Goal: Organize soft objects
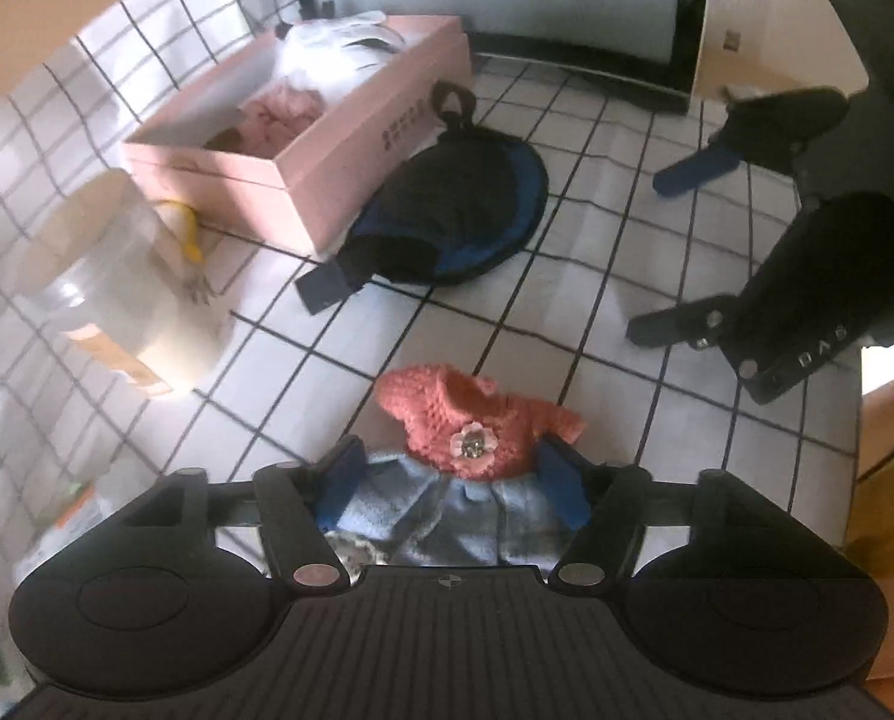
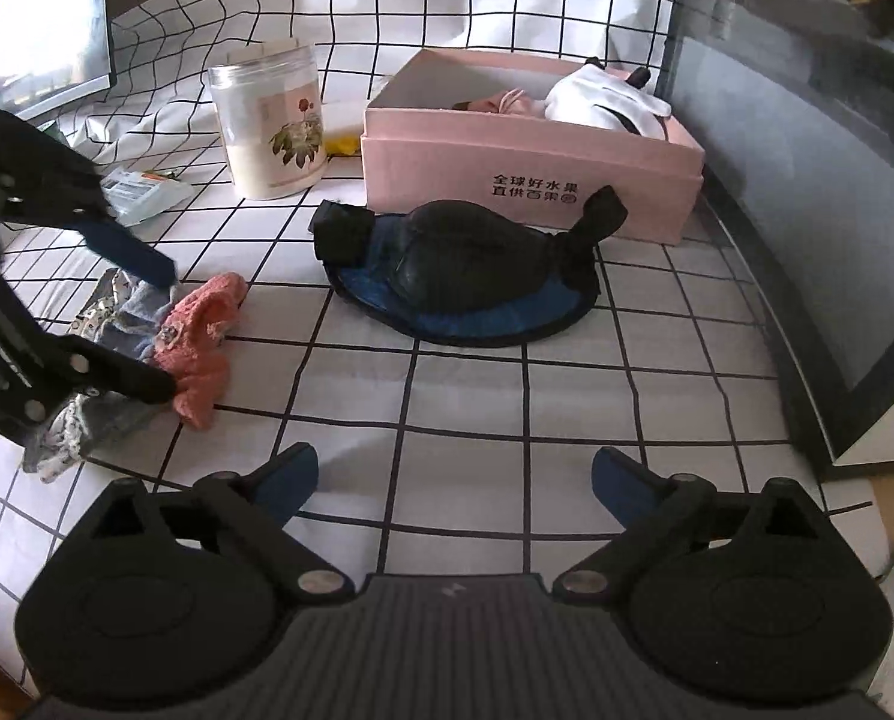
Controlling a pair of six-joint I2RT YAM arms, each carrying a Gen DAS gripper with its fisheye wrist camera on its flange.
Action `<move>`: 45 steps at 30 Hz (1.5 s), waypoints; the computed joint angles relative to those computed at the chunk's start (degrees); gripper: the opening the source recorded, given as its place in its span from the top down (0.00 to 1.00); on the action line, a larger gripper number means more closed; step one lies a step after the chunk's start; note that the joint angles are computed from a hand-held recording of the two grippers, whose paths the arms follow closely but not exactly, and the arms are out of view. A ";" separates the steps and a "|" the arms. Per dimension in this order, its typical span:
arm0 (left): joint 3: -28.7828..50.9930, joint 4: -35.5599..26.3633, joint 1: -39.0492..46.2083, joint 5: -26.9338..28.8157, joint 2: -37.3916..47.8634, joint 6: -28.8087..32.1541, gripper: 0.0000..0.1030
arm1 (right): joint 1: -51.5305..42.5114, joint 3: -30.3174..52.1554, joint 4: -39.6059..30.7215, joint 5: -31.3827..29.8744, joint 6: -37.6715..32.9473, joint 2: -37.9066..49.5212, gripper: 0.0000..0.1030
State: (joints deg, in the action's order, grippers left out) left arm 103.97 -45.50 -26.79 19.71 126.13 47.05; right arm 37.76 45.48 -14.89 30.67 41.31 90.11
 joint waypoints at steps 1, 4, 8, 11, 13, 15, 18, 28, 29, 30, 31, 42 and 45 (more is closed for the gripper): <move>1.92 -1.60 0.19 0.26 1.17 -0.08 0.26 | -0.09 -0.21 0.27 -0.28 -0.15 -0.11 0.04; 9.06 -7.71 1.03 1.20 5.51 -1.94 0.21 | -0.70 -1.31 1.43 -1.96 0.00 -0.72 0.00; 10.40 -9.86 1.52 1.76 6.62 -3.32 0.21 | -0.64 -1.67 2.04 -2.16 -0.94 -0.89 0.00; 2.45 -4.23 0.62 -0.36 2.05 -2.75 0.21 | -1.71 -1.77 2.49 -3.23 -2.37 -1.63 0.00; -0.23 -2.38 0.69 -0.39 0.70 -4.62 0.21 | -2.40 -2.15 4.11 -1.89 -3.92 -2.87 0.00; -2.76 -0.61 1.13 -0.21 -0.78 -5.87 0.21 | -4.21 -1.58 5.81 -1.17 -7.67 -3.74 0.00; -5.87 1.68 1.50 0.09 -2.61 -6.40 0.29 | -8.76 0.69 8.74 -2.85 -13.28 -2.76 0.00; -20.54 12.77 5.03 1.25 -12.82 -24.35 0.79 | -21.35 9.64 15.53 -19.99 -16.66 10.75 0.00; -21.55 13.41 5.54 1.31 -13.70 -26.50 0.79 | -20.96 9.78 15.85 -18.92 -16.27 11.38 0.00; -22.31 13.85 5.96 1.45 -14.36 -28.08 0.79 | -20.33 9.73 16.21 -17.75 -16.15 11.66 0.00; -22.70 14.17 6.36 1.57 -14.68 -29.37 0.79 | -19.76 9.97 16.08 -17.13 -16.28 11.94 0.00; -25.61 15.04 6.27 1.45 -17.07 -32.65 0.79 | -14.82 12.08 13.26 -15.45 -18.96 12.68 0.07; -25.46 15.54 6.29 2.17 -16.99 -32.78 0.79 | -11.72 9.97 12.52 -13.26 -18.12 9.79 0.20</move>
